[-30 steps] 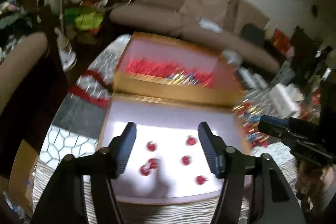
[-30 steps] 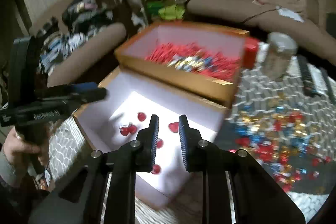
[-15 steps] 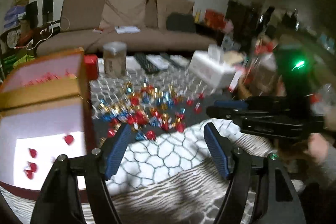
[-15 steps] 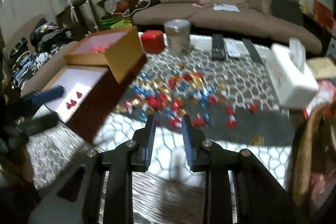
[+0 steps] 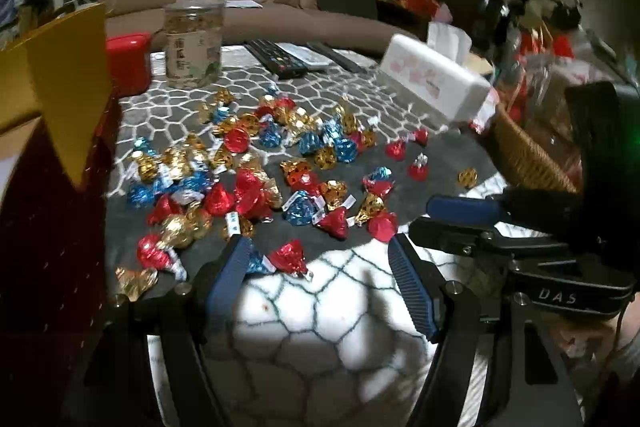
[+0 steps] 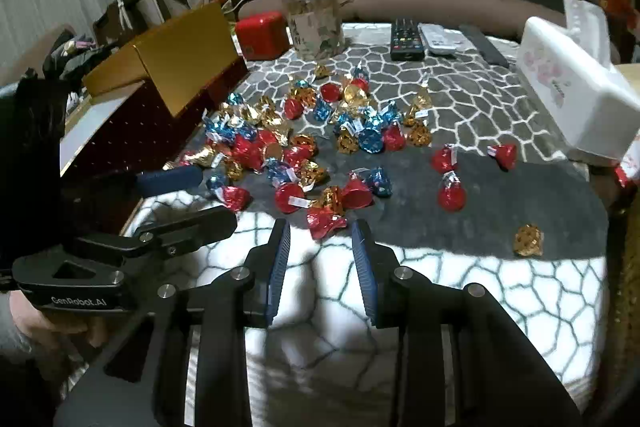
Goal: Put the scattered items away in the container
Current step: 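Grasp a red kiss with the right gripper while the left grasps another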
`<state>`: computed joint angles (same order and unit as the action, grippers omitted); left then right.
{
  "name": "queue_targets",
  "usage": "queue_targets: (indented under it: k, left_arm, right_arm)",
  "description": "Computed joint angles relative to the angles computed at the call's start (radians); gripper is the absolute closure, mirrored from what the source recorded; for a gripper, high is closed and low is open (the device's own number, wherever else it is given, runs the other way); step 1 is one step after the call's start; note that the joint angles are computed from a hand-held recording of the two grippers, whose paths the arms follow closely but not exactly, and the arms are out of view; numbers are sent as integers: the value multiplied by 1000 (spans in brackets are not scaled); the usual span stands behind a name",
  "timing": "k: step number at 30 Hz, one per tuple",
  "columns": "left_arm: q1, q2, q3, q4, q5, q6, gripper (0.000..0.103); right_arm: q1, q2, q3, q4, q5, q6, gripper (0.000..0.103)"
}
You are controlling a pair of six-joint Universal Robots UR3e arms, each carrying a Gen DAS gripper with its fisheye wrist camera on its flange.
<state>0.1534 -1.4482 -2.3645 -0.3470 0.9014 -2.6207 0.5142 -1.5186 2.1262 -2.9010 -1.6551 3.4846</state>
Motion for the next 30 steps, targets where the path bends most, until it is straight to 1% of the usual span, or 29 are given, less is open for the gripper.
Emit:
queue_targets:
  k: [3, 5, 6, 7, 9, 10, 11, 12, 13, 14, 15, 20, 22, 25, 28, 30]
  left_arm:
    - [-5, -38, 21, 33, -29, 16, 31]
    - [-4, -60, 44, 20, -43, 30, 31]
    - [-14, -83, 64, 20, -35, 28, 31]
    - [-27, -111, 89, 13, -19, 26, 31]
    - [-33, -134, 121, -41, -28, 48, 31]
    - [-32, -133, 119, -45, -36, 57, 32]
    - [-29, -128, 119, -64, -51, 75, 36]
    - [-32, -131, 126, -83, -52, 85, 39]
    - [-39, -137, 138, -97, -42, 85, 43]
    - [-49, -146, 148, -109, -27, 83, 46]
    - [-57, -152, 157, -115, -14, 78, 49]
    - [-78, -179, 188, -123, 50, 39, 72]
    - [-75, -172, 186, -127, 73, 35, 79]
    - [-65, -138, 165, -144, 87, 51, 84]
    - [-44, -87, 133, -168, 94, 65, 86]
    - [-17, -37, 98, -197, 82, 78, 87]
  right_arm:
    - [-13, 30, 14, -47, 16, -8, 72]
    - [-10, 50, 17, -74, 17, -12, 72]
    - [-7, 64, 9, -74, 12, -16, 72]
    - [-4, 76, 0, -71, 6, -20, 72]
    - [-1, 97, -21, -57, -4, -25, 72]
    - [-4, 103, -28, -51, 2, -29, 75]
    - [-7, 109, -35, -45, 5, -32, 79]
    - [-6, 115, -42, -40, 2, -35, 80]
    - [-6, 119, -49, -34, 2, -39, 81]
    - [-5, 124, -58, -25, 1, -45, 88]
    - [-3, 126, -64, -19, -2, -49, 92]
    - [0, 105, -55, -14, -12, -40, 92]
    - [-10, 86, -42, -16, -5, -32, 92]
    - [-15, 57, -30, -6, -4, -25, 92]
    - [-8, 27, -24, 11, -8, -11, 92]
    - [6, 8, -26, 26, -21, 0, 92]
